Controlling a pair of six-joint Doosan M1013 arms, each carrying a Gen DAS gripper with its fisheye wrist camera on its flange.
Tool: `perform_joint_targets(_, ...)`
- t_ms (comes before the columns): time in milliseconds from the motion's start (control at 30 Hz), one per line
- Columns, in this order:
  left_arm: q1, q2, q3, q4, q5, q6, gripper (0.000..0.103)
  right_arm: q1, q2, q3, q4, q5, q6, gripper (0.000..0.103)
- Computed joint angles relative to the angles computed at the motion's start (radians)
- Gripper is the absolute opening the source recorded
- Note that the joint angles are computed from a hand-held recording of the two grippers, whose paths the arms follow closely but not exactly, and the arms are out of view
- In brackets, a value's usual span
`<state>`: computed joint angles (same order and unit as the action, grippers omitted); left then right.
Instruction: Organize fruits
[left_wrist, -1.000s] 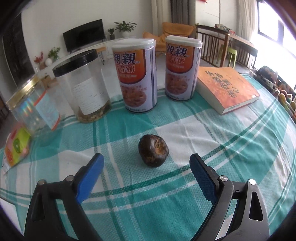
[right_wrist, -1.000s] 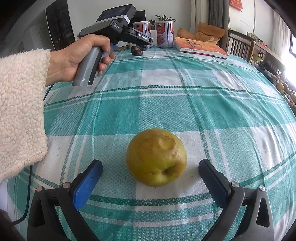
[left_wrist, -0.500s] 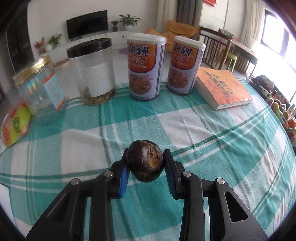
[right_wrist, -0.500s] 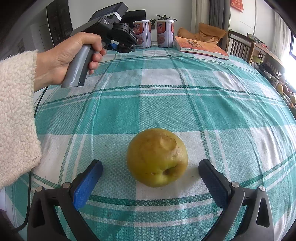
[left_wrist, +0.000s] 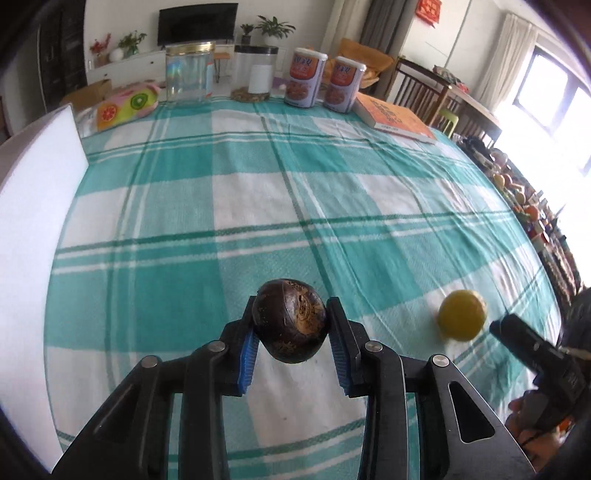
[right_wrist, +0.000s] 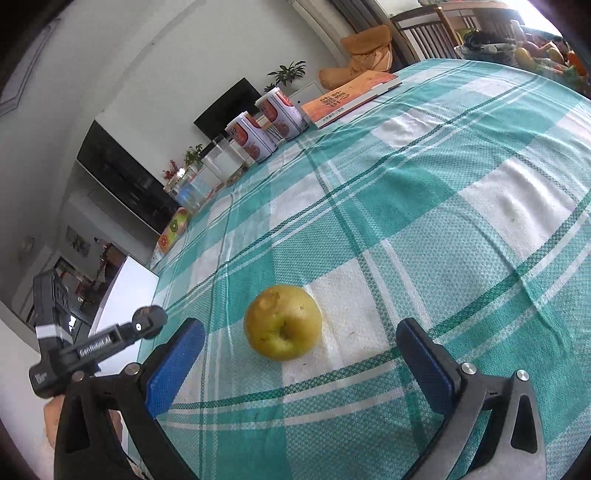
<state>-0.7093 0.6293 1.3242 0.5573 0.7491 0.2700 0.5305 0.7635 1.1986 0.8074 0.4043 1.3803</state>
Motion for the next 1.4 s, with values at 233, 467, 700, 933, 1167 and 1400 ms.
perform_joint_targets(233,-0.029,-0.032,0.088,0.039,-0.032,0.005,0.047,0.007,-0.018,0.024,-0.111,-0.042,0.108,0.103)
perform_joint_targets(467,-0.047,-0.045,0.112,0.164,0.017,-0.015,0.070,0.015,-0.032,0.041,-0.184,-0.068,0.143,0.103)
perform_joint_targets(700,-0.046,-0.021,0.102,0.191,0.032,-0.028,0.066,0.024,-0.026,0.026,-0.261,-0.065,0.182,0.103)
perform_joint_targets(933,-0.056,-0.031,0.118,0.238,0.025,-0.112,0.041,0.029,0.021,-0.074,-0.351,0.078,0.227,0.103)
perform_joint_targets(1167,-0.057,-0.111,0.178,0.159,-0.120,-0.209,0.041,0.048,0.092,-0.241,-0.530,0.276,0.253,0.052)
perform_joint_targets(1400,-0.091,-0.317,0.350,0.270,-0.281,-0.477,0.041,0.075,0.047,-0.244,-0.169,0.337,-0.026,0.051)
